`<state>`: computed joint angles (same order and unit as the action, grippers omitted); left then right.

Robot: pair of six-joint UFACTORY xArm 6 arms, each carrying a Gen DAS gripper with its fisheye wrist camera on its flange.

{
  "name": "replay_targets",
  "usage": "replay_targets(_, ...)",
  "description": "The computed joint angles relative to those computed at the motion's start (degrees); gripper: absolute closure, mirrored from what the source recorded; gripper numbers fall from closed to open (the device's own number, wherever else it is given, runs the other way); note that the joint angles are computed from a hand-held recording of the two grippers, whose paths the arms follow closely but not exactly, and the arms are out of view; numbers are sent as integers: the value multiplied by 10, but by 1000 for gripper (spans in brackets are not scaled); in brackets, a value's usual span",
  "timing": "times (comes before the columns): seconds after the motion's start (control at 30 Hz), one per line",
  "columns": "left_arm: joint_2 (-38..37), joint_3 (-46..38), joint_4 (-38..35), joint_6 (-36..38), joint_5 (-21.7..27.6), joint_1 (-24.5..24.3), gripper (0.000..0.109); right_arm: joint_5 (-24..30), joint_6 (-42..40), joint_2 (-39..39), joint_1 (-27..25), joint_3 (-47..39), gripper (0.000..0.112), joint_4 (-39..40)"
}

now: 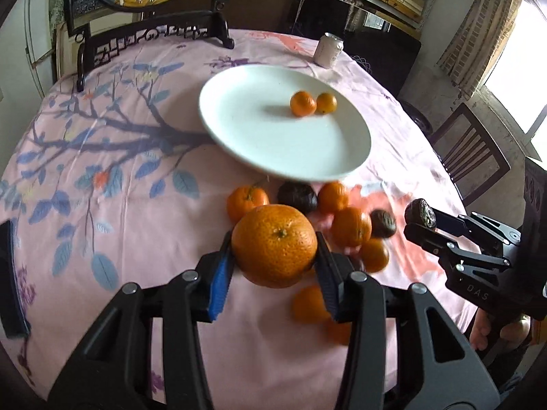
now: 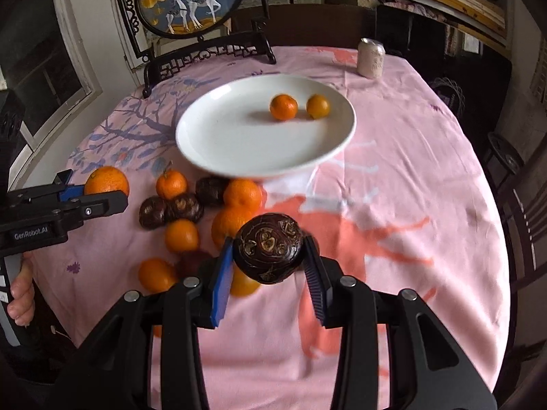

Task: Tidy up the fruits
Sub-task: 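Lower both held fruits onto the white plate and open both grippers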

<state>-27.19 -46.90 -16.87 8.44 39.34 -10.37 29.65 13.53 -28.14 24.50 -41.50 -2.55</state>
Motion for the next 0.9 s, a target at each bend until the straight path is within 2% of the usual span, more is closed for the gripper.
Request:
replay_targets(0.1, 109, -116, 41, -36, -7, 1, 63, -13, -42, 92, -18, -98, 72, -3)
replay_targets(0.2, 241, -260, 70, -78, 13, 2, 63, -8, -98, 212, -39, -226, 72, 38)
replay_targets(0.3, 366, -398, 107, -127, 50, 1, 63, 11, -103, 329, -56, -352, 72, 32)
replay_targets(0.4, 454, -498, 107, -147, 97, 4, 63, 41, -133, 403, -62, -433, 73, 64)
replay_targets(0.53, 511, -561, 95, -146, 118, 7, 63, 48, -145, 448, -64, -478, 73, 63)
replay_targets(0.73, 539, -597, 98, -146, 127, 5, 62, 68, -150, 488, -70, -519, 72, 74)
replay_targets(0.77, 542, -602, 97, -145, 129, 5, 62, 66, -148, 490, -70, -521, 67, 73)
replay_targets(0.8, 542, -605, 95, -146, 130, 5, 58, 65, -144, 490, -69, -522, 51, 64)
replay_targets(0.83, 541, -606, 91, -144, 126, 5, 39, 54, -130, 484, -68, -513, 47, 45)
replay_targets(0.9, 512, -571, 105, -153, 88, 3, 21, 43, -119, 463, -66, -491, 47, 18)
